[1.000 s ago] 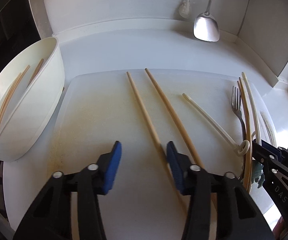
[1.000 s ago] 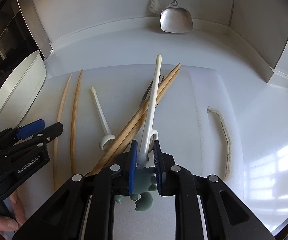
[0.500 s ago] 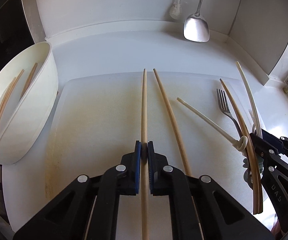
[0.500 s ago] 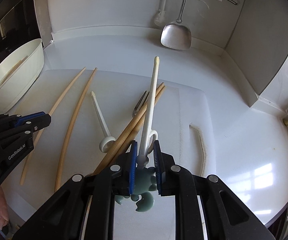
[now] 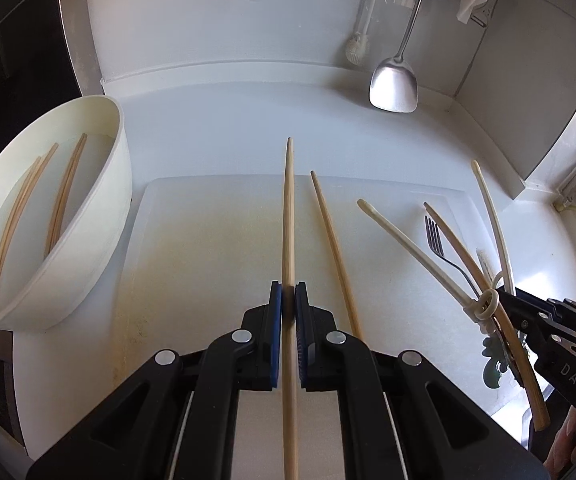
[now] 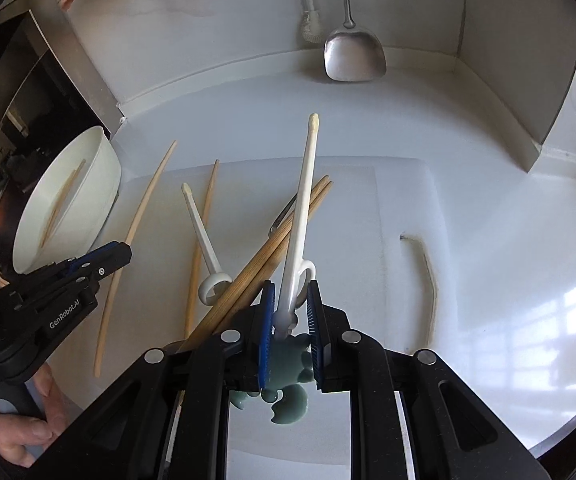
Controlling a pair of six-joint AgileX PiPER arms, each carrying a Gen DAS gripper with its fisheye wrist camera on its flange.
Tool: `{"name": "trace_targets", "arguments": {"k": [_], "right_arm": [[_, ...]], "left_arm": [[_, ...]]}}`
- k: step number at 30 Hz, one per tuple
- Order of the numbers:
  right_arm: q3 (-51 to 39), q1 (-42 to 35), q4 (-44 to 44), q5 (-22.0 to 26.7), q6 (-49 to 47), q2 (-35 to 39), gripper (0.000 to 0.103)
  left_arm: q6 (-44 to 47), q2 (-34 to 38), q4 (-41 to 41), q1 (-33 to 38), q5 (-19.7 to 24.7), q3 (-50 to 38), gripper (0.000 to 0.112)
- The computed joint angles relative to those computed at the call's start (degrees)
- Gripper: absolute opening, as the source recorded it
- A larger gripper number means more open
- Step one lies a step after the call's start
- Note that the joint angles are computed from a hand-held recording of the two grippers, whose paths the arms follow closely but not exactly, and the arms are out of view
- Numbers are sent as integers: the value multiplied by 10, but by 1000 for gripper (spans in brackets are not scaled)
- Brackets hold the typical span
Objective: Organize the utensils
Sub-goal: 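Lift the white utensil with the right tool while the left tool holds its chopstick, then carry the white utensil up with the right tool while the left tool holds its chopstick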
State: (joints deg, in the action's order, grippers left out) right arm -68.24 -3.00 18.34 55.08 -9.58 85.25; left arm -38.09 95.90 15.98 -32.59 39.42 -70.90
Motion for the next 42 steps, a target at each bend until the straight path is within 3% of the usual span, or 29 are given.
{"name": "trace_targets", "arguments": {"k": [7, 13, 19, 24, 31, 35, 42], "right_arm": [[12, -67, 158, 47, -42, 20, 16], [68, -133, 315, 83, -86, 47, 16], [125, -177, 415, 111, -110, 61, 16], [80, -128, 282, 78, -49, 30, 16], [2, 33, -51, 21, 82, -5, 16], [-18, 75, -139, 25, 116, -9, 16], [-38, 115, -235, 44, 88, -16, 13]], "left_arm": [[-1, -19, 3, 9, 15, -2, 7], [2, -29, 4, 16, 25, 0, 7], [-1, -37, 11, 15, 38, 0, 7], [-6, -38, 13, 10, 44, -3, 7], [-18, -43, 21, -2, 47, -6, 7], [-24, -46, 19, -1, 46, -4, 7], [-18, -52, 6, 9, 42, -2, 7]]}}
